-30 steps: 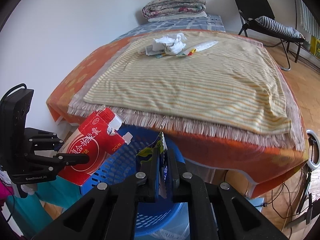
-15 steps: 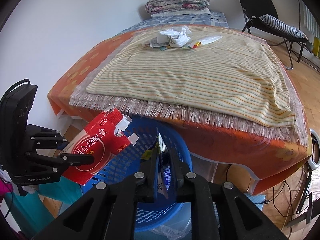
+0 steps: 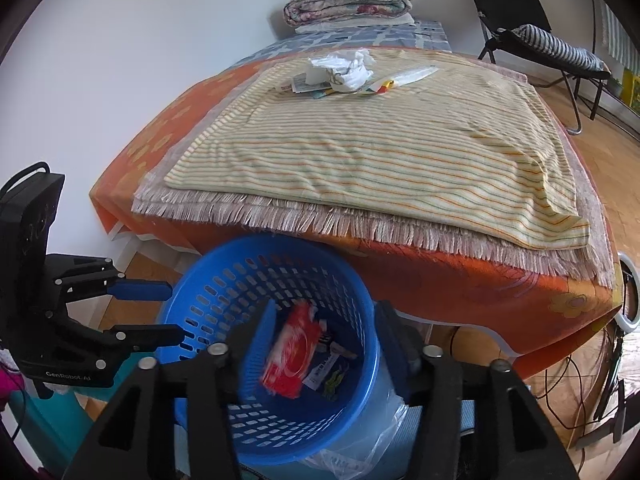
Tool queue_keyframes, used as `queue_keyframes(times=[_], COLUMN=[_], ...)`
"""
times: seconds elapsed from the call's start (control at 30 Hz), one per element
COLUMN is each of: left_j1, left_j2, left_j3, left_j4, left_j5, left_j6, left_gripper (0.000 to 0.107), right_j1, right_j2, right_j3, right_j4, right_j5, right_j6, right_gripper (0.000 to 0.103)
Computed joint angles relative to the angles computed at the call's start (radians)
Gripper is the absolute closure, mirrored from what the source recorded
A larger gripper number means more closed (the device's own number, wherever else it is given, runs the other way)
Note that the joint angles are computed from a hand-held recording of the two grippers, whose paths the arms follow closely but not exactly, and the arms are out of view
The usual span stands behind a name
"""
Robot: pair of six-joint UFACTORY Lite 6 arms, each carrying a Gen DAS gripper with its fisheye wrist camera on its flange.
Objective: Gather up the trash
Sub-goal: 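Open both tools to drop the box and wrapper into the basket, then move both tools back over the cloth toward the white bag and tube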
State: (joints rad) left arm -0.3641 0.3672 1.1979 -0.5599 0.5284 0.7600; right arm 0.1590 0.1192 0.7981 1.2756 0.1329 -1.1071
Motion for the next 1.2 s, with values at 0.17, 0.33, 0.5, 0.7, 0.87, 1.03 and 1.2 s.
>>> queue_keyframes(times=[0.17,0.33,0.5,0.7,0.87,1.03,1.2], left_j1=[-0.005,-0.006,-0.007,-0.003,0.010,0.022,0.014], left_j2=[0.005,0.015,0.034,0.067,0.124,0.208,0.317], left_j3=[0.007,0.020,0.046,0.120,0.269,0.458,0.684], left_j4=[0.020,0.040,0.068,0.106,0.139,0.159,0.215], left_j5=[-0.007,-0.013,-0.006,0.025,0.100,0.171,0.231], left_j6=[-0.024,-0.053,-0.088,-0.143,-0.206,-0.260,-0.308], left_gripper=[0.055,0.049,0.048,0.045,0.045,0.045,0.045], right_j1=[-0.004,-0.017,-0.048,-0.071,-0.101,-0.142,-0.178], right_j2=[0.002,0.002,0.020,0.042,0.056,0.088,0.152], right_j3=[0.004,0.009,0.030,0.075,0.137,0.225,0.343], right_j4=[-0.004,0.004,-0.028,-0.166,-0.264,-0.333,-0.356], right_j5=[-0.009,-0.024,-0.004,0.015,0.046,0.083,0.141], right_j6=[0.009,0.021,0.074,0.225,0.331,0.405,0.447], right_gripper=[0.029,0.014,0.005,0.003,0.002,0.000,0.000])
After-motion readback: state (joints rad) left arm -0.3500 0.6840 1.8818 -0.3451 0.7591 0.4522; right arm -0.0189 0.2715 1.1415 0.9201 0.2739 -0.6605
